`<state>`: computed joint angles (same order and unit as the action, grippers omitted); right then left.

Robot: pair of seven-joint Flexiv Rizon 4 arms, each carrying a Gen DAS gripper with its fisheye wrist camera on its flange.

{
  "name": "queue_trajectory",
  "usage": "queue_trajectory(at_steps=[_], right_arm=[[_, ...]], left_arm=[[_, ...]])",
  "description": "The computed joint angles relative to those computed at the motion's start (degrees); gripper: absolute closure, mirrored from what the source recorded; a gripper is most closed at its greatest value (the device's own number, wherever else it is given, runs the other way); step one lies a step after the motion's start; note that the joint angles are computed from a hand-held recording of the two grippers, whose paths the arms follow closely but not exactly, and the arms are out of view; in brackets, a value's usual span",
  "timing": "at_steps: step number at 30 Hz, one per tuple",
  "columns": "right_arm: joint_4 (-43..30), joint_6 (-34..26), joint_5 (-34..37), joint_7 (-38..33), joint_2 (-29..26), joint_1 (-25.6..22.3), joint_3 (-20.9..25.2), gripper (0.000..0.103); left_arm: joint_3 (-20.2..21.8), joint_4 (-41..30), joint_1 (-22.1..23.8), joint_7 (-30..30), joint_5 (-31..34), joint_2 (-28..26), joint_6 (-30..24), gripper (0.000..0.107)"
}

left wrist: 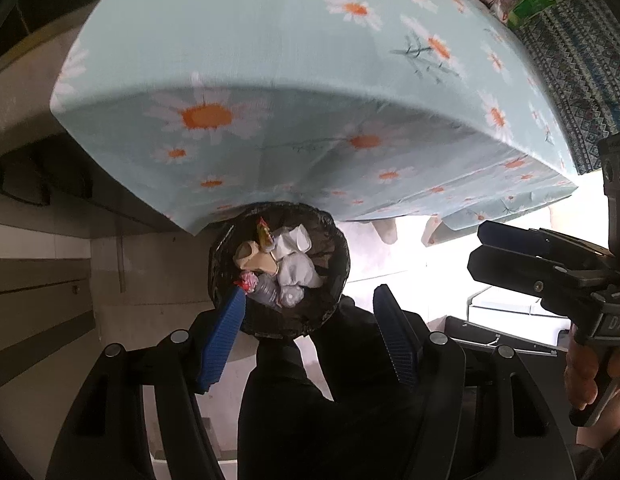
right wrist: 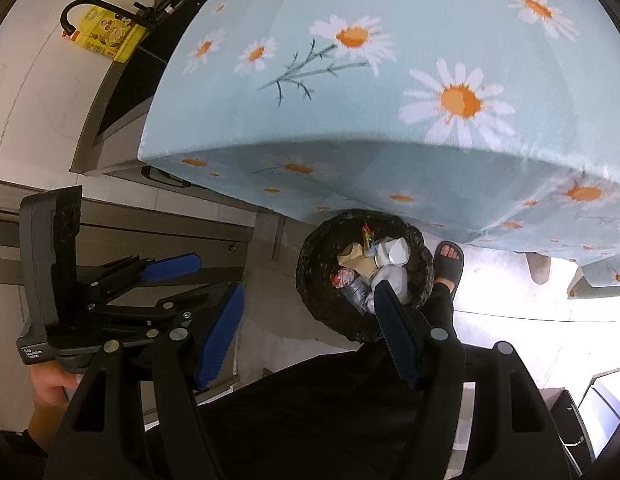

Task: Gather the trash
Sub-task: 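Raise both tools back toward the tablecloth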

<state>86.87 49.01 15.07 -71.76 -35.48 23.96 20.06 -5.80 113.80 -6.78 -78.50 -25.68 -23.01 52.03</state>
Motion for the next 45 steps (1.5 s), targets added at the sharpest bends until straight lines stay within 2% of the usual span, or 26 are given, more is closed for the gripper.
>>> queue_trajectory(at_steps=[13,26,45], right_arm=[[1.09,3.52,-2.37,1.7,2.67,0.02,-1.52,0.036],[-0.82,5.35,-4.44,1.23,3.48,-1.42,-2.53,0.036],[-12.59,-0.18,-5.49,-4.93,-1.39,-3.71,-3.67,0.036]], left_arm=[[-0.3,-1.66,-0.12,1.43,-0.44,1.92,2.03,0.042],[-0.06,-7.52,-0.82,0.76,1.47,1.08,1.93,0.042],[0.63,-20.26,-1.99,-4.72,6.79,-4.22,0.13,0.042]])
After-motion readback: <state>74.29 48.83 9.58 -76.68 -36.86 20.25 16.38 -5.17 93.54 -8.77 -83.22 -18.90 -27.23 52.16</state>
